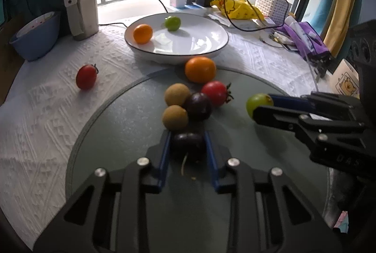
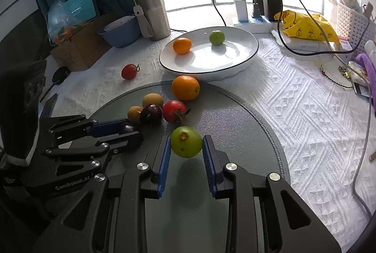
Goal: Organize fruits
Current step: 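Grasp the dark plum with the left tool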
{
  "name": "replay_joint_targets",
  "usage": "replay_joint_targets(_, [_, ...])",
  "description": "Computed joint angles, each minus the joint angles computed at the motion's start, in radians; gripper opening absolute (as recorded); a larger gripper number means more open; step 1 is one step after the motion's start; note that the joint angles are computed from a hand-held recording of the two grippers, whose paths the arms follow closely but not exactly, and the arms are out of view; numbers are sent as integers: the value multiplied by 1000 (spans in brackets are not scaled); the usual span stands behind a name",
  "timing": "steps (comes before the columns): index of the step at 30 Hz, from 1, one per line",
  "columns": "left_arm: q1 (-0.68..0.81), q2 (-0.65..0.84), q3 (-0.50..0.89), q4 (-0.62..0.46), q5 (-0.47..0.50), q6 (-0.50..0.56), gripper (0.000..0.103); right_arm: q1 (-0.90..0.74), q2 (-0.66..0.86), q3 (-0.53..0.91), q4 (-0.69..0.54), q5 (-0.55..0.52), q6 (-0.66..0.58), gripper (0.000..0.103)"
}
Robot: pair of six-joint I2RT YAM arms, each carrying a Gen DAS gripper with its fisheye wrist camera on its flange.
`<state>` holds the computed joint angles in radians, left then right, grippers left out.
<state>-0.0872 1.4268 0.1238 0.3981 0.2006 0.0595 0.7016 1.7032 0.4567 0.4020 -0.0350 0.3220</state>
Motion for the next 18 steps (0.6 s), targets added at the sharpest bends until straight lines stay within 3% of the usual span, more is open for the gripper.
replay_joint_targets(18, [61, -92, -19, -65, 72, 21, 29, 21, 58, 41, -19, 31, 3, 36])
